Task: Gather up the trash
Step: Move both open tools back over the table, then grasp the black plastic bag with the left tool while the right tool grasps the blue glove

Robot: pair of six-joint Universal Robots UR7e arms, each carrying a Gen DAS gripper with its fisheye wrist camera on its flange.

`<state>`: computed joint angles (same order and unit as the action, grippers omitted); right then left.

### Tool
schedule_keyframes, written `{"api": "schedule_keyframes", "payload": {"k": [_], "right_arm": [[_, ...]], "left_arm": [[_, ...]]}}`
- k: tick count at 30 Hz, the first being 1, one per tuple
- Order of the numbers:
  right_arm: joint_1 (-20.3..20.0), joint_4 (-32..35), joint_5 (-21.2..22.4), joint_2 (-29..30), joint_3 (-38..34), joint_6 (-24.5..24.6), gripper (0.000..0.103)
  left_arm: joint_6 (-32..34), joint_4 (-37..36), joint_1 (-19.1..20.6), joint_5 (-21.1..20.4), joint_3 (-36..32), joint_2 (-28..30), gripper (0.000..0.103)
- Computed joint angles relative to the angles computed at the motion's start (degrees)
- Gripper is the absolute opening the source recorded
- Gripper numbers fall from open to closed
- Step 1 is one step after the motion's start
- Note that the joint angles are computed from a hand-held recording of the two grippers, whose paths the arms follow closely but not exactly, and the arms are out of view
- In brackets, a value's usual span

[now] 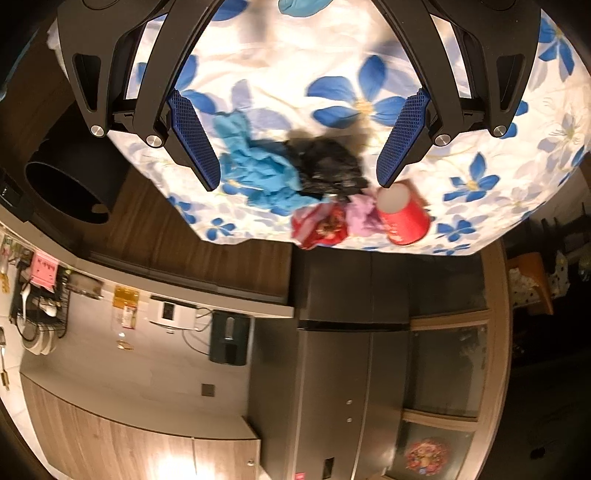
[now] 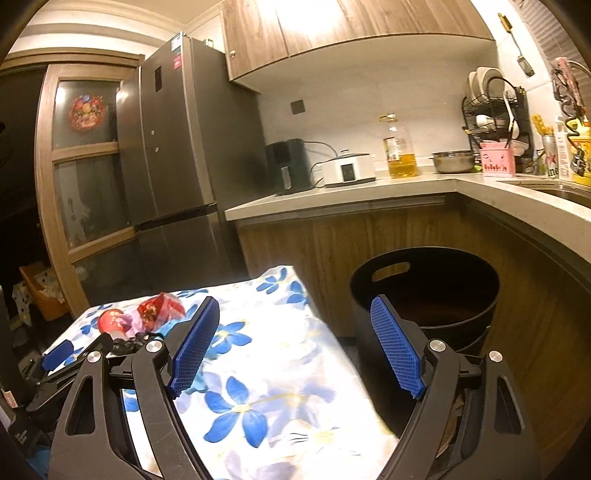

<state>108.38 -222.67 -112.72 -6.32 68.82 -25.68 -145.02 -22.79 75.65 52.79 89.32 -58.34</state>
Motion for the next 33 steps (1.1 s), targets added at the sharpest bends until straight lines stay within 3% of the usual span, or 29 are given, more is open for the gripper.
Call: {"api": "schedule_keyframes", "payload": {"k": [5,12,20,22,28,30,33], "right_arm": [[0.89,3.36,0.49,2.63,-4.21,-0.15,0.082],[1.62,8.41,1.09,6.60,-11.52,-0.73,0.082],[2.29,13.26,1.31,12.92,-23.66,-1.84,0.082],[2.38,15.04,0.92,14.92,-27.43,-2.67,0.082],[2.10,20.83,-0.28,19.55,-36.20,-3.52,0.082],[2.03,23.30,-0.76,21.31,-39.55,-3.64,0.082],[1.95,27.00,-1.07,24.40,-45.17,-3.90,0.082]], "left_arm": [[-0.46,0.54,2.07,0.07,-0.43,-0.83,0.085],[-2.94,4.51,4.79,3.67,-3.21,-1.11,0.085],[-6.04,14.38,6.68,6.53,-13.83,4.54,0.084],[-6.16,17.37,7.03,6.04,-17.18,6.57,0.080],[-10.47,31.90,9.06,7.02,-28.38,12.72,0.042],[-11.67,34.11,9.65,8.63,-29.75,13.35,0.022],[-12.56,34.90,10.21,10.91,-29.54,13.07,0.005]]}}
